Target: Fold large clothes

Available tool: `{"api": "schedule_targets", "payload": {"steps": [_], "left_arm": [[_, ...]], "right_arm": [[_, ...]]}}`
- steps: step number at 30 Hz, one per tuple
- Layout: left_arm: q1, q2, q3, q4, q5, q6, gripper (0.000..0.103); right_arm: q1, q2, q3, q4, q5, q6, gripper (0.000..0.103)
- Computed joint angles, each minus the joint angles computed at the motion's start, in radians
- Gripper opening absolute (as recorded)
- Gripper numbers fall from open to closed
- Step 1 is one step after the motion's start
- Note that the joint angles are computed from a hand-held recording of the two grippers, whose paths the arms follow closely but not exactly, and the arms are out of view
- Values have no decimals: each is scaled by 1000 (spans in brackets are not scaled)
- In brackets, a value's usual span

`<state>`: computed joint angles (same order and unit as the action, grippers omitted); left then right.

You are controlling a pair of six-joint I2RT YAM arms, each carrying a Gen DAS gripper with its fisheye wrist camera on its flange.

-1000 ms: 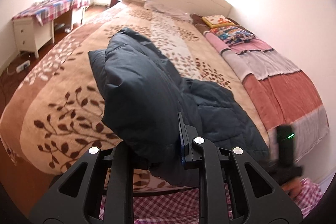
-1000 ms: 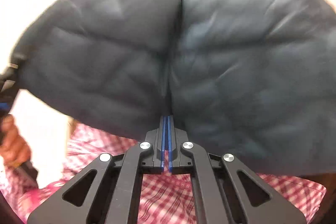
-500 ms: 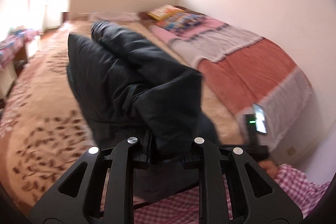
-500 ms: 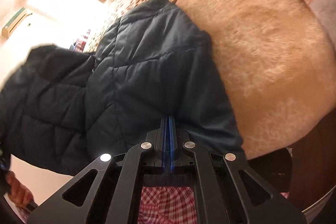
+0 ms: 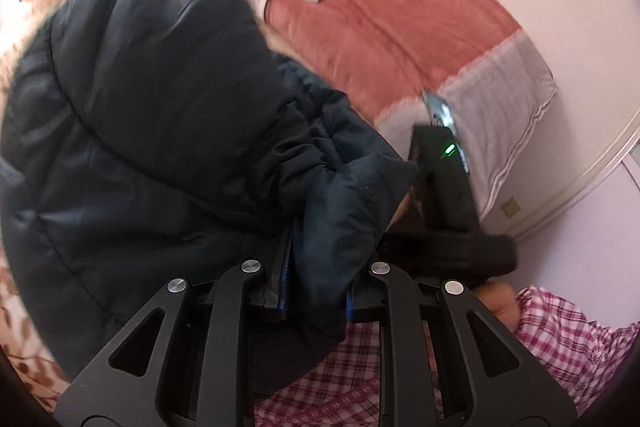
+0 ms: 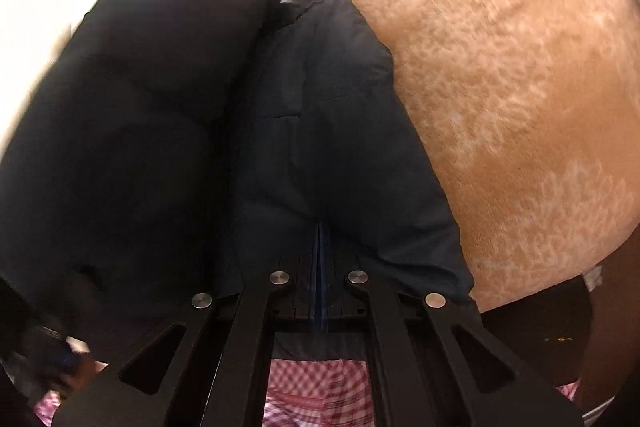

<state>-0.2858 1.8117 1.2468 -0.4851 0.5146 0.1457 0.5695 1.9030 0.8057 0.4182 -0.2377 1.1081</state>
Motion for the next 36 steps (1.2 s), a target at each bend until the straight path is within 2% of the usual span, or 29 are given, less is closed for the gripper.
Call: {"api": "schedule_targets", "payload": {"steps": [5,8,13,14,17,21,24,27,30,32,34,36], "left_arm": [[-9,49,-29,44,-3,-3,19],[-39,54,-47,77,-49,7,20],[-70,35,-70,101,-102,5,21],[-74,34,-69,100,-104,1,21],[-59,3,-69,71,-81,-4,28],[-36,-72,-98,19,-19,31,50],[-16,-144,-142,-6,21,58,54],[11,-225,-188,-36,67,93,54],[94,-310,-230,-55,125,136,54],[150,-369,-264,-31,118,120,48],[203,-382,-272,-9,93,99,31],[268,-385,-277,1,76,86,26]], "right_arm": [[-6,-21,-40,21,-7,-2,0],[-8,-67,-89,26,9,6,0],[6,-239,-171,-84,116,-7,1],[12,-272,-183,-106,136,-6,4],[39,-389,-198,-201,216,-10,4],[105,-460,-182,-293,308,-9,4],[144,-465,-163,-329,340,-3,4],[146,-423,-124,-346,347,-15,4],[167,-418,-88,-397,413,-36,4],[178,-448,-63,-450,457,-58,4],[188,-474,-11,-511,493,-95,4],[193,-468,55,-562,512,-144,4]]}}
